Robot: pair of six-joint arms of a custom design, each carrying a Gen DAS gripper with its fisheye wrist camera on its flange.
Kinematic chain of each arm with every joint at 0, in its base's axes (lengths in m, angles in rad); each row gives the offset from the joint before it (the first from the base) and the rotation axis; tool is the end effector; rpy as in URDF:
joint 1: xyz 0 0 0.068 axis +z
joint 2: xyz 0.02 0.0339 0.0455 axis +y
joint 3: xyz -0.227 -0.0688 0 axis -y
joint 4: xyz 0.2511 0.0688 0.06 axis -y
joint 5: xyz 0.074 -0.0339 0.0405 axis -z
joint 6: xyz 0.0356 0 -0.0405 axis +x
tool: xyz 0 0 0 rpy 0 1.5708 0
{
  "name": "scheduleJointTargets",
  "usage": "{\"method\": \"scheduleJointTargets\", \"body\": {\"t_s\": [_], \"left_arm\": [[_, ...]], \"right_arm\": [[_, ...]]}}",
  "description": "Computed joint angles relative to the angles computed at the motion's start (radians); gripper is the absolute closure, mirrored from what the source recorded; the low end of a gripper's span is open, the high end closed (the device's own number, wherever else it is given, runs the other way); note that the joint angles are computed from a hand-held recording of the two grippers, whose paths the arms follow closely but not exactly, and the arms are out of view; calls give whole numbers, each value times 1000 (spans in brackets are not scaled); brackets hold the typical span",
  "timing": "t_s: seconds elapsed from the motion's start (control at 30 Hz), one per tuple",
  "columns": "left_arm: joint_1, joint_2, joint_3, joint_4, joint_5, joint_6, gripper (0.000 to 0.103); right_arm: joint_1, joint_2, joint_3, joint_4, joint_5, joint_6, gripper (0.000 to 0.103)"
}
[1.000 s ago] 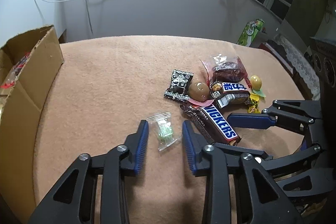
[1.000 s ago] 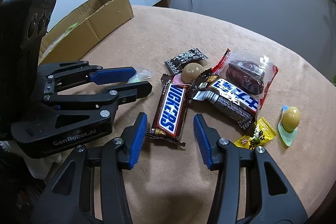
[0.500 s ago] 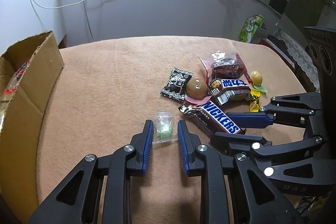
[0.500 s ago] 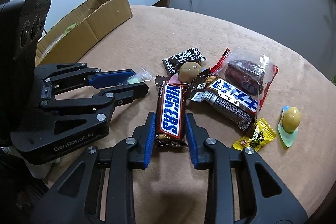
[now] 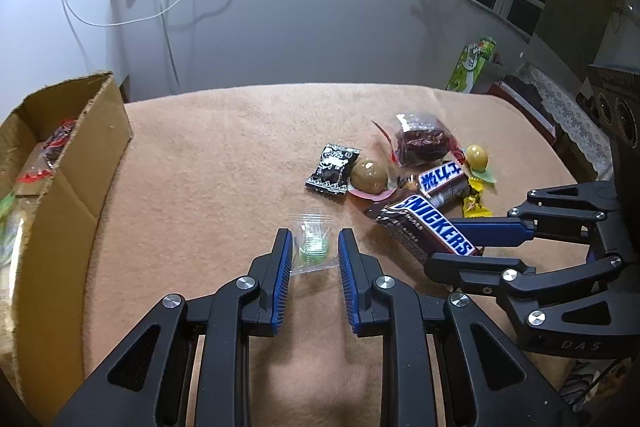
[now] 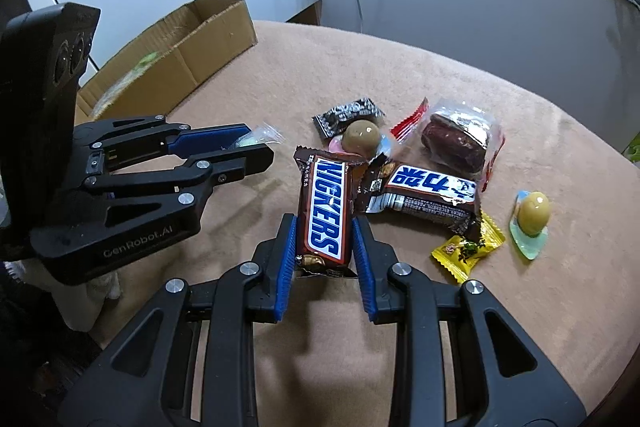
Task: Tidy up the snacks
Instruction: 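Grasp the Snickers bar with the right gripper while the left gripper grasps the clear green-candy packet, then lift and carry the Snickers bar and clear packet over the cardboard box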
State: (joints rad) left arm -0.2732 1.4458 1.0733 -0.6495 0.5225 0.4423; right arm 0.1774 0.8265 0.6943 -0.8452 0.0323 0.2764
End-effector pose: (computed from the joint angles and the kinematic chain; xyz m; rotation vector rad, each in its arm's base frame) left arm 0.2861 -0.0986 0.2138 1.0479 2.2677 -0.6044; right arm 0.1816 0.0314 0.2160 0.1389 2.5493 0.1354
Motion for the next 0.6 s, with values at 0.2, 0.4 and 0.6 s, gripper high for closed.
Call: {"method": "scheduleJointTargets", "body": {"t_s": [0.2,0.4,0.6], "left_arm": [[30,-27,2,-12,42,1,81],[67,-44,12,-25,80,-4,81],[118,-61,33,-44,130,-1,81]], "right_arm": [[37,-35,26,-41,42,24,74],[73,-38,69,-68,71,45,74],[114,-5,140,-81,101,55,74]]}}
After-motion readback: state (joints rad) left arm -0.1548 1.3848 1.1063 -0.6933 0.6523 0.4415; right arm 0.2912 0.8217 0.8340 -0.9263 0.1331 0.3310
